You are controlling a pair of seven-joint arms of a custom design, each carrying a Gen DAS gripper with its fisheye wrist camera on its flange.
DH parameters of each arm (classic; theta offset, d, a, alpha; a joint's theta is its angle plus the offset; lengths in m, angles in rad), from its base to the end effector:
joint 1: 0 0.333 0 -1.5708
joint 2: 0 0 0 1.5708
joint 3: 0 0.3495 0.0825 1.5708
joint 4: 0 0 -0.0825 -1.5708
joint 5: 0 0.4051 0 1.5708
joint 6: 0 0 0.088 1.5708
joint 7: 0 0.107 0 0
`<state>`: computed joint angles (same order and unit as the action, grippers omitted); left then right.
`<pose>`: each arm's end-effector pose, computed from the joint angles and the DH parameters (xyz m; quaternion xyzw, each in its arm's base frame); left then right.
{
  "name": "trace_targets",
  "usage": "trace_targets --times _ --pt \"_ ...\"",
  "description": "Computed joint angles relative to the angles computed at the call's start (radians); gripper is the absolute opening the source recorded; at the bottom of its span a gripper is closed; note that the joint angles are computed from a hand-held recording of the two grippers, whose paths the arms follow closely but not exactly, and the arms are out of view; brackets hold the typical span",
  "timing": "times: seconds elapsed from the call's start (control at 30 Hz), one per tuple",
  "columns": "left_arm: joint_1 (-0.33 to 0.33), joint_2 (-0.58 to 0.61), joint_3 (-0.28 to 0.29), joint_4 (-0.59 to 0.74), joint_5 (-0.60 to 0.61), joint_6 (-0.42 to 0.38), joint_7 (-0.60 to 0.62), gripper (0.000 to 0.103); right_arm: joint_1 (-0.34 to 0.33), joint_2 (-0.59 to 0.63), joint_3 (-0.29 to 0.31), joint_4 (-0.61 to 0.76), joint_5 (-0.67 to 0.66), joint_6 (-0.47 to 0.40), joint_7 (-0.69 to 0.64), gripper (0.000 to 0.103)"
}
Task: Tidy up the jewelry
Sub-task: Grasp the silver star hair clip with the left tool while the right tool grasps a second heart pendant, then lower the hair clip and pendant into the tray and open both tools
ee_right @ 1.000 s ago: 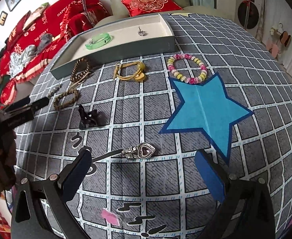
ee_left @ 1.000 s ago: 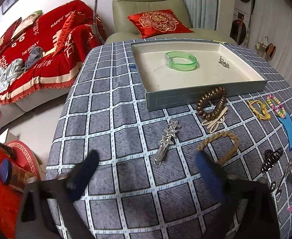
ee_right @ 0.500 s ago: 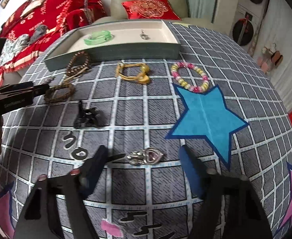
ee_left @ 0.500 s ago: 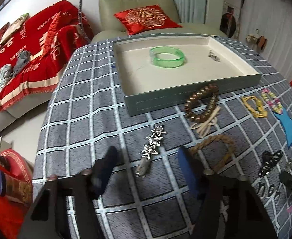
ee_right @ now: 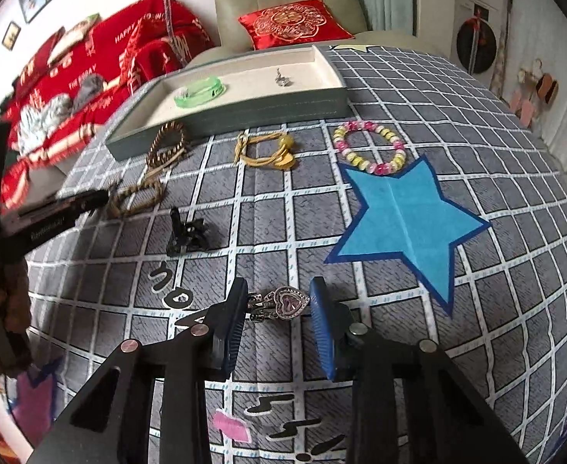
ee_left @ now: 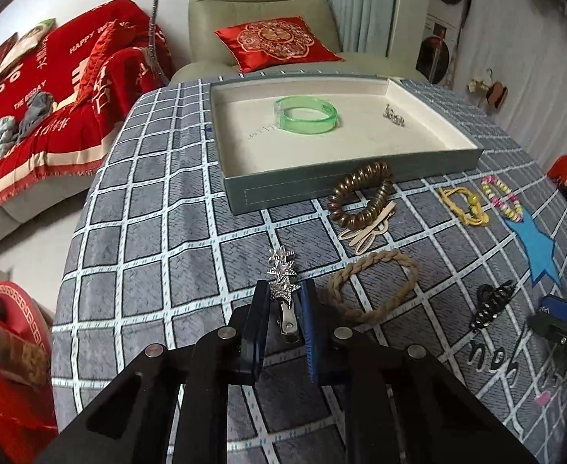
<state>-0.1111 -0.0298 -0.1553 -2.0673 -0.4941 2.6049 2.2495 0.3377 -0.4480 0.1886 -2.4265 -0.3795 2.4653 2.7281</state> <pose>0.5828 -0.1496 0.5309 -0.4448 0.8350 -0.2965 0.1306 0.3906 0.2376 0.5414 -0.5324 0.7930 -0.1773 0.2372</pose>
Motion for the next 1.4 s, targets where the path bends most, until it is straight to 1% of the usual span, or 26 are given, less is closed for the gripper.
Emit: trace_targets --times 0.17,0.23,0.33,0.4,0.47,0.73,0.83,0.97,1.17,1.3,1.4 --pt "-0.004 -0.035 0.008 -0.011 -0.071 -0.001 0.042 0.033 -0.002 -0.037 -0.028 -0.026 0.042 0.049 -0.004 0.036" --pt "-0.005 -0.043 0.012 -0.006 -0.096 -0.008 0.056 0.029 -0.006 -0.043 -0.036 -0.027 0.055 0.066 -0.012 0.036" --pt "-0.007 -0.048 0.020 0.016 -0.141 -0.029 0.071 0.029 -0.014 -0.041 -0.050 -0.015 0.071 0.091 -0.038 0.036" --pt "-0.006 -0.046 0.021 0.032 -0.155 -0.042 0.070 0.029 -0.019 -0.032 -0.061 0.000 0.084 0.112 -0.062 0.036" --pt "-0.006 -0.039 0.019 0.046 -0.160 -0.039 0.071 0.029 -0.025 -0.015 -0.073 0.022 0.096 0.130 -0.092 0.036" --pt "-0.001 -0.004 0.011 0.113 -0.176 -0.058 0.045 0.029 -0.054 0.072 -0.094 0.128 0.110 0.170 -0.205 0.036" --pt "-0.001 0.015 0.004 0.141 -0.160 -0.050 0.032 0.029 -0.052 0.117 -0.120 0.170 0.152 0.195 -0.260 0.036" --pt "-0.002 0.071 -0.007 0.218 -0.121 -0.046 -0.015 0.029 -0.058 0.190 -0.150 0.246 0.205 0.206 -0.354 0.036" --pt "-0.011 0.188 -0.031 0.371 -0.032 -0.045 -0.084 0.029 -0.084 0.301 -0.164 0.349 0.264 0.199 -0.453 0.036" --pt "-0.021 0.267 -0.039 0.463 0.049 -0.083 -0.145 0.029 -0.100 0.377 -0.169 0.410 0.320 0.188 -0.516 0.036" --pt "-0.027 0.312 -0.043 0.509 0.097 -0.119 -0.176 0.029 -0.111 0.423 -0.166 0.442 0.351 0.177 -0.550 0.036"
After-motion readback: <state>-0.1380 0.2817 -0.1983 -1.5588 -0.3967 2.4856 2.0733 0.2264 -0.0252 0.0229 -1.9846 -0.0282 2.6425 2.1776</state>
